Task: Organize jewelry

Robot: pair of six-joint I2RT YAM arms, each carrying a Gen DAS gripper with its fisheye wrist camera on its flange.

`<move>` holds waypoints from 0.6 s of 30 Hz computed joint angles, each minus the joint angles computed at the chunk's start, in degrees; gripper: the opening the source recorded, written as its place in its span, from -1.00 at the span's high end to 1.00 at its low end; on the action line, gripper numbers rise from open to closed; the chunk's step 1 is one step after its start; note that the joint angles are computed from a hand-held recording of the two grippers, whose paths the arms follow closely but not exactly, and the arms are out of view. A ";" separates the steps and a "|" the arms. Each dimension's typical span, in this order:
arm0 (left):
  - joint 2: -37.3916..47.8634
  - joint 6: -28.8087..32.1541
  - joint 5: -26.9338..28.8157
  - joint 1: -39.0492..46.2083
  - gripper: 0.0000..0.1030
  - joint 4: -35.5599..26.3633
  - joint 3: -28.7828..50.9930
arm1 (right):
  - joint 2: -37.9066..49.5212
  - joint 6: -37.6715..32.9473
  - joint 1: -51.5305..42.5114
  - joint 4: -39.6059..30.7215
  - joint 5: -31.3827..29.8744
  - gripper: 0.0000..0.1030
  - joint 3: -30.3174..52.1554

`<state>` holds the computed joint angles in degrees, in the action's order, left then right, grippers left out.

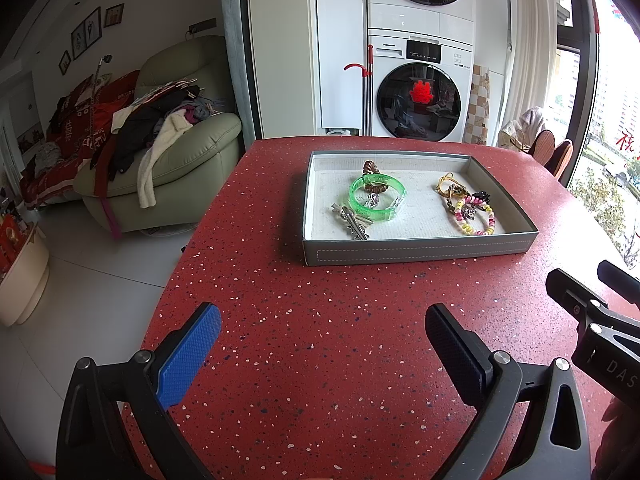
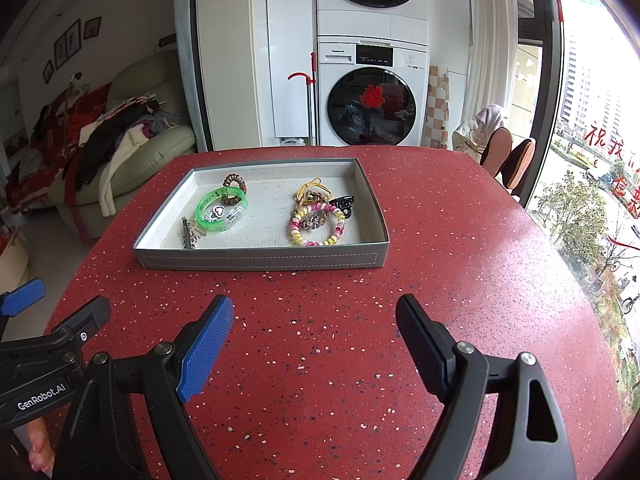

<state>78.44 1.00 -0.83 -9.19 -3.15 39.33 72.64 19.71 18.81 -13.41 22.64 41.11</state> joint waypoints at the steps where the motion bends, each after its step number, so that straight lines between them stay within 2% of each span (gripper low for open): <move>1: 0.00 0.02 -0.07 -0.02 -1.00 0.00 0.01 | 0.05 0.07 0.09 -0.02 0.06 -0.67 0.04; 18: 0.30 0.18 0.09 0.04 -1.00 0.31 -0.36 | -0.05 -0.02 -0.02 0.07 -0.06 -0.67 -0.09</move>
<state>78.74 1.18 -0.73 -9.15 -2.85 38.97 72.59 19.69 18.79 -13.34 22.58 41.02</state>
